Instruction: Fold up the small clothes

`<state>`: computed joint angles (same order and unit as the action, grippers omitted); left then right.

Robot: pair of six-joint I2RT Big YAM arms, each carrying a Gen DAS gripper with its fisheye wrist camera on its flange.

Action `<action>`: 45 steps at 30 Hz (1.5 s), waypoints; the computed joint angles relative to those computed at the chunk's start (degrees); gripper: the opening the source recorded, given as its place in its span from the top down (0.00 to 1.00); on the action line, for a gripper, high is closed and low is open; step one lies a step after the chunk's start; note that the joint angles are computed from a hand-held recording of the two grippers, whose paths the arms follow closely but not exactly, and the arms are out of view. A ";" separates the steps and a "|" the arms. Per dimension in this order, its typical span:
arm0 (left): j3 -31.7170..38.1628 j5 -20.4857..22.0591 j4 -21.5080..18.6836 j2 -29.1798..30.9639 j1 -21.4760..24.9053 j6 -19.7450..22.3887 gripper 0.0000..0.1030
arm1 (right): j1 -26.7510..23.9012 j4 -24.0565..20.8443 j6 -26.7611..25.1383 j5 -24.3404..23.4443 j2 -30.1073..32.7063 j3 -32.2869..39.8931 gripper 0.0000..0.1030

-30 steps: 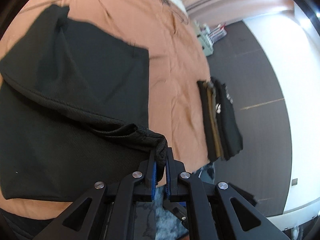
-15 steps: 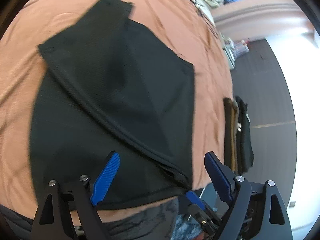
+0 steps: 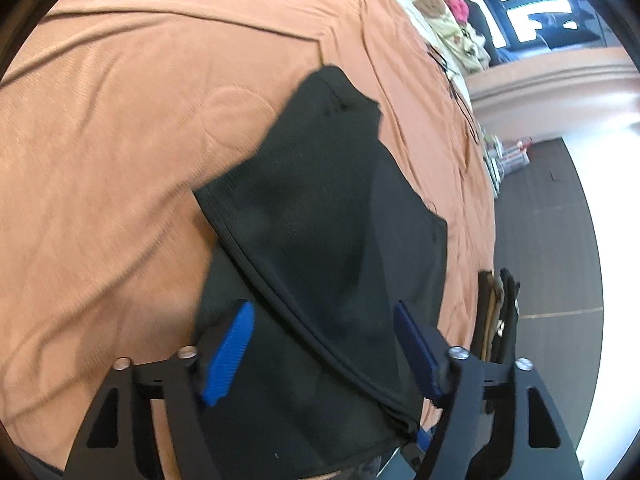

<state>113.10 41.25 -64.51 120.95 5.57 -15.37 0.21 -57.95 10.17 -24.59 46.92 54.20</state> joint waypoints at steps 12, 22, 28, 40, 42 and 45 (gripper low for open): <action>7.29 -0.97 -0.30 3.33 -0.14 -0.61 0.94 | -1.80 -1.08 -0.66 -2.67 -1.90 -0.54 0.96; 19.11 1.00 -3.71 7.15 -4.00 2.34 0.97 | -8.14 -2.26 1.39 -8.87 -5.05 -2.95 0.97; 28.68 -2.15 -14.07 11.19 -4.81 7.98 0.93 | -9.62 -2.34 1.89 -9.96 -5.71 -3.69 0.97; 12.30 -4.84 -13.07 4.68 -1.38 10.86 0.46 | -8.88 -1.74 2.77 -8.86 -6.21 -4.24 0.97; 10.04 -4.87 -12.83 3.95 -0.98 10.53 0.46 | -8.66 -1.68 3.01 -8.68 -6.45 -4.34 0.97; 8.11 -4.78 -12.73 3.54 -0.60 10.09 0.46 | -8.71 -1.65 2.89 -8.70 -6.30 -4.31 0.97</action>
